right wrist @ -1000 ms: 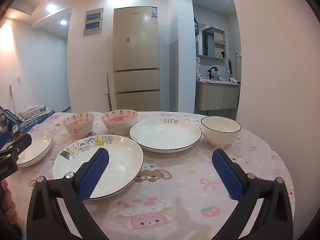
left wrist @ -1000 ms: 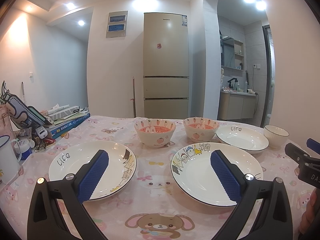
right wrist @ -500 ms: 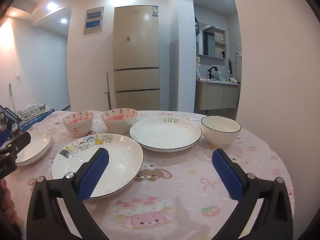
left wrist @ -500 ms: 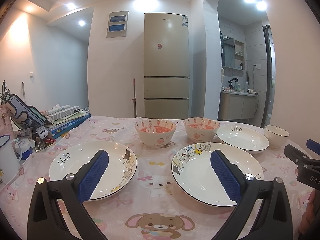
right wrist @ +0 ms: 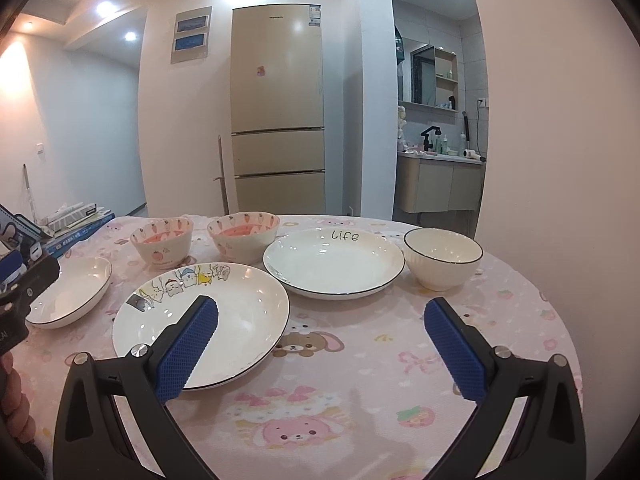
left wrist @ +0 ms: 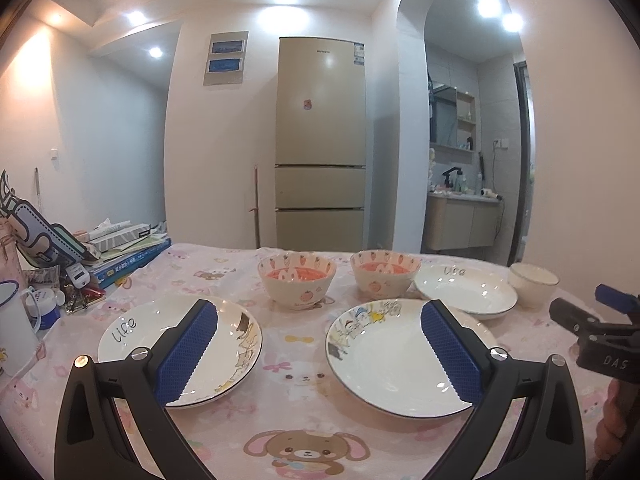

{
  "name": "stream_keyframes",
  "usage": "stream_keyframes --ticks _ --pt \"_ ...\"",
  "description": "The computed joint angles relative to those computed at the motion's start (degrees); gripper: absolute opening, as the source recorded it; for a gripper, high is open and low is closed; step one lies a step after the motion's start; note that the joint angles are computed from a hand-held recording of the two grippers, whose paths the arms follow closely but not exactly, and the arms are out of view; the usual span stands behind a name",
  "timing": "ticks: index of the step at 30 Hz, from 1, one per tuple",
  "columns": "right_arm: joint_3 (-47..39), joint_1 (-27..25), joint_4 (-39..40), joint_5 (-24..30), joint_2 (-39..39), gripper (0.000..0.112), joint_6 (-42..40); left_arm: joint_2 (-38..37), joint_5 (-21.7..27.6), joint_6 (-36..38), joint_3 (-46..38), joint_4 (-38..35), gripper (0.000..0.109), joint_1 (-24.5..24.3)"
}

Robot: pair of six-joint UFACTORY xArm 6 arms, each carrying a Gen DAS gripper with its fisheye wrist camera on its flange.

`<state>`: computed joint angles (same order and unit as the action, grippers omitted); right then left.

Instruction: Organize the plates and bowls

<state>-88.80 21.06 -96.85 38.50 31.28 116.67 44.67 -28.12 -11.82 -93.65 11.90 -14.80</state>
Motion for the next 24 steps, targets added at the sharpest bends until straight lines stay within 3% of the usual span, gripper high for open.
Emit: stream_keyframes --ticks 4,9,13,21,24 --pt "1.7 1.6 -2.0 4.1 -2.1 0.103 -0.7 -2.6 -2.6 10.0 3.2 -10.8 0.103 -2.1" --pt "2.3 2.0 -0.4 4.0 -4.0 0.103 -2.7 -5.0 -2.5 11.2 4.9 -10.0 0.103 -2.0" --pt "1.4 1.8 -1.0 3.1 -4.4 0.103 -3.7 -5.7 -1.9 15.4 4.3 -13.9 0.103 -3.0" --pt "-1.8 1.2 -5.3 2.3 -5.1 0.103 -2.9 -5.3 2.8 10.8 -1.3 -9.9 0.103 -2.0" --pt "-1.9 1.1 -12.2 3.2 -5.2 0.103 1.6 -4.7 3.6 9.1 -3.3 -8.8 0.103 -1.6"
